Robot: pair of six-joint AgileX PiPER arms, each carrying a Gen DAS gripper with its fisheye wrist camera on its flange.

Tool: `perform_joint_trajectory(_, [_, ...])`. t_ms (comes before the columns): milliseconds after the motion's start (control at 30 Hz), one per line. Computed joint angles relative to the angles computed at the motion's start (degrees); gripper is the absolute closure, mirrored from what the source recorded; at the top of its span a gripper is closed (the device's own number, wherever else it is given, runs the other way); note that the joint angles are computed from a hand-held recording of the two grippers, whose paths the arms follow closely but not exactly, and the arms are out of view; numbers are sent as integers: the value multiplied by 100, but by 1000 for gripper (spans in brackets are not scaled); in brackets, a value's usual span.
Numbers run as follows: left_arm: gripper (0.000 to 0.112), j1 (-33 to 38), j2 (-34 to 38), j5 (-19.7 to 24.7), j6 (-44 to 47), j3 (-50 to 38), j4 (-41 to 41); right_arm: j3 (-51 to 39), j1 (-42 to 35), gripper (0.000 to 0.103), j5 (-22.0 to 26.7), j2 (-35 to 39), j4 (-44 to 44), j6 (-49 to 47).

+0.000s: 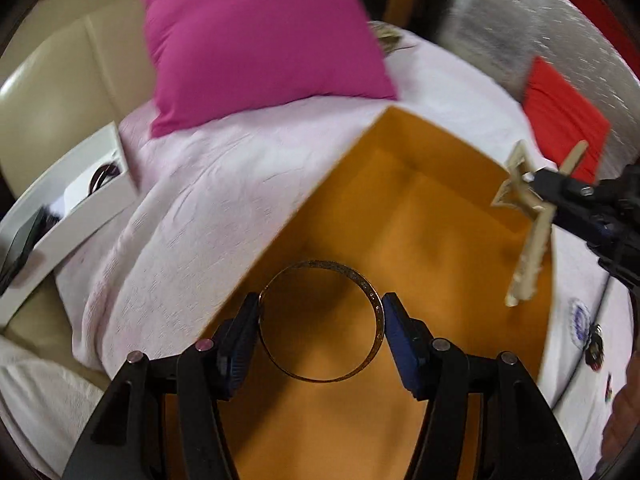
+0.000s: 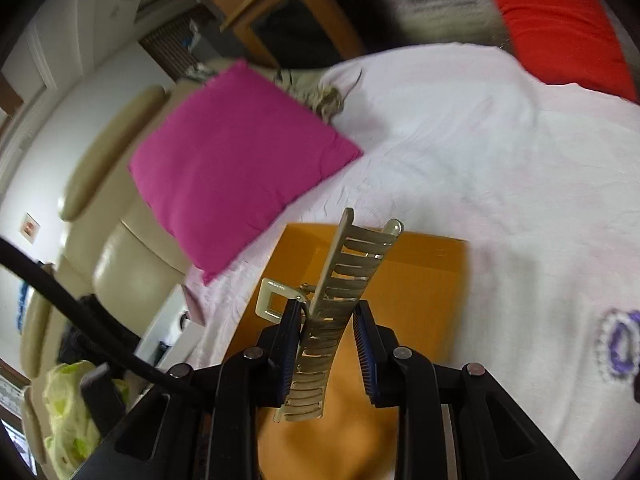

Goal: Organize jewelry
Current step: 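Drop the bangle into the orange box with the left tool while the right drops the clip, then move the right tool to the silver watch and grasp it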

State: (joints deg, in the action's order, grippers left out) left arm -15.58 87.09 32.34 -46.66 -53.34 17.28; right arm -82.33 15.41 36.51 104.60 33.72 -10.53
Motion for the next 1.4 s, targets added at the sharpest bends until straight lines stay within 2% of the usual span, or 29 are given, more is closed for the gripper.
perform_joint_trajectory(67, [50,246,96,-35,387,-19,-427,-687,195,74,350,602,-582,597])
perform_joint_trajectory(167, [50,254,342,129,387,-107,-590,-1535,337,74,1034,1364,-1000,1145])
perform_joint_trajectory(300, [50,50,269,253,-118,-37,-161,-1675,459,74,1081,1683,-1218,1351])
perform_joint_trajectory(400, [50,74,390,362,-87,-100,-329,-1695,484,74,1132,1670,-1323,1500])
perform_joint_trajectory(433, [50,101,410,384,-23,-109,-476,-1829,511,71,1245,1717,-1468,1641])
perform_joint_trajectory(500, [50,144,403,385,40,-111,-637,-2100,561,53,1512,1807,-1752,1935])
perform_joint_trajectory(533, [50,119,366,398,-27,-107,-614,-2095,531,49,1552,1771,-1738,1923])
perform_joint_trajectory(633, [47,-82,275,459,-512,-104,-192,-1452,309,48,1151,1244,-1216,1414])
perform_joint_trajectory(800, [45,-795,195,857,-1878,-223,1089,-343,-169,48,657,76,-845,729])
perform_joint_trajectory(1000, [42,-1542,325,1459,-3259,-499,2411,874,-1281,47,358,-1248,-420,-47])
perform_joint_trajectory(1100, [36,-2149,493,2097,-3959,-735,3213,1534,-2023,47,344,-1797,-163,-626])
perform_joint_trajectory(1233, [34,-2914,921,2829,-4211,-1152,3990,2277,-3595,46,736,-2394,651,-1966])
perform_joint_trajectory(1300, [32,-3157,1090,2935,-4080,-1334,4143,2583,-4618,45,1069,-2566,1168,-2844])
perform_joint_trajectory(1400, [32,-3469,1355,3065,-3914,-1577,4333,2741,-5912,41,1622,-2446,1740,-3719])
